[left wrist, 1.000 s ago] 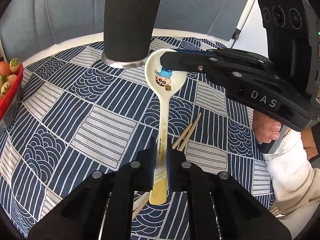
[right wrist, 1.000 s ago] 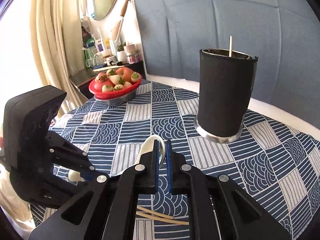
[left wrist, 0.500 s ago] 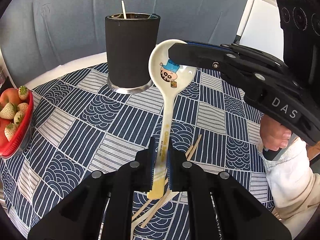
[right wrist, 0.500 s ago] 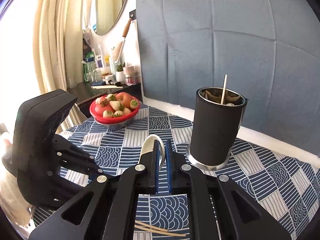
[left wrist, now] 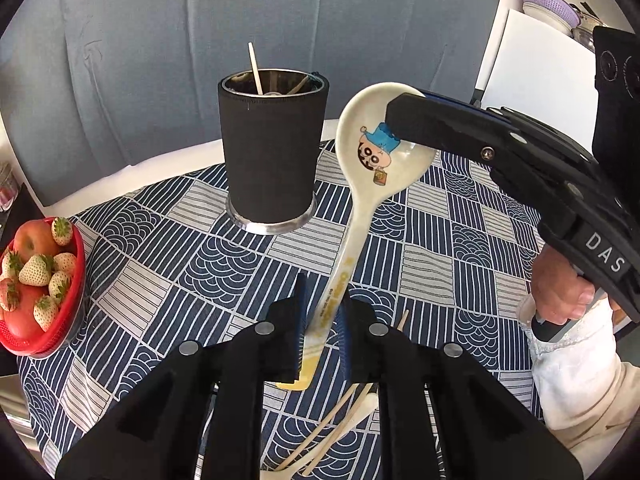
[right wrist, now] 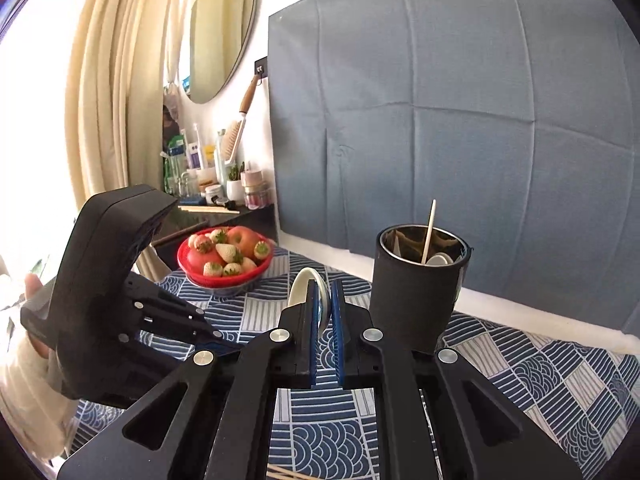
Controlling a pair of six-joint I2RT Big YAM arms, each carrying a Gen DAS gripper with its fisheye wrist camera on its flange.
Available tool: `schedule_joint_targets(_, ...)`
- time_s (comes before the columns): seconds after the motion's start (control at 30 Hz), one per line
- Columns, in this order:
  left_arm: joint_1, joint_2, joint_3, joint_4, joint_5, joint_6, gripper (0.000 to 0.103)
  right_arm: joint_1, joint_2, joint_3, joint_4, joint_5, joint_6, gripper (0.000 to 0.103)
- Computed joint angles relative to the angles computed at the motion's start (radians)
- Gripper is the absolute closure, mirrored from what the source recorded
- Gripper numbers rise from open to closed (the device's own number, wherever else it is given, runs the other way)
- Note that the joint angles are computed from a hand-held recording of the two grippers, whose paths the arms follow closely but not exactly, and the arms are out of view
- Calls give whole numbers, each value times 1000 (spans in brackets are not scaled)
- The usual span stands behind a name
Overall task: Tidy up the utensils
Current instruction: 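Lift the cartoon spoon with the right tool and carry it over the holder, then lower the cartoon spoon handle-first into the holder and open the right tool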
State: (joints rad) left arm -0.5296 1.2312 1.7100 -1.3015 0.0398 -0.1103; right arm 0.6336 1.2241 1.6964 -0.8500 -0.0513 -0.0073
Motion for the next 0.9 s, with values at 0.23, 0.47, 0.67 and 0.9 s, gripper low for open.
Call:
schedule_joint_targets(0.23,-1,60,89,-8,4,19,88,-18,12,39,8,28,-30,97)
schedule_joint_targets(0.47,8,141,229,-34,7,49,87,-48,34,96,25,39,-44,96)
schedule_joint_targets(0.67,26,217,363,-46,21,79,85,-66,58,152,50,58,-59,96)
schedule_joint_targets(0.9,34,283,466,-39,4,115,84,-75,85,200,62,80,-80,95)
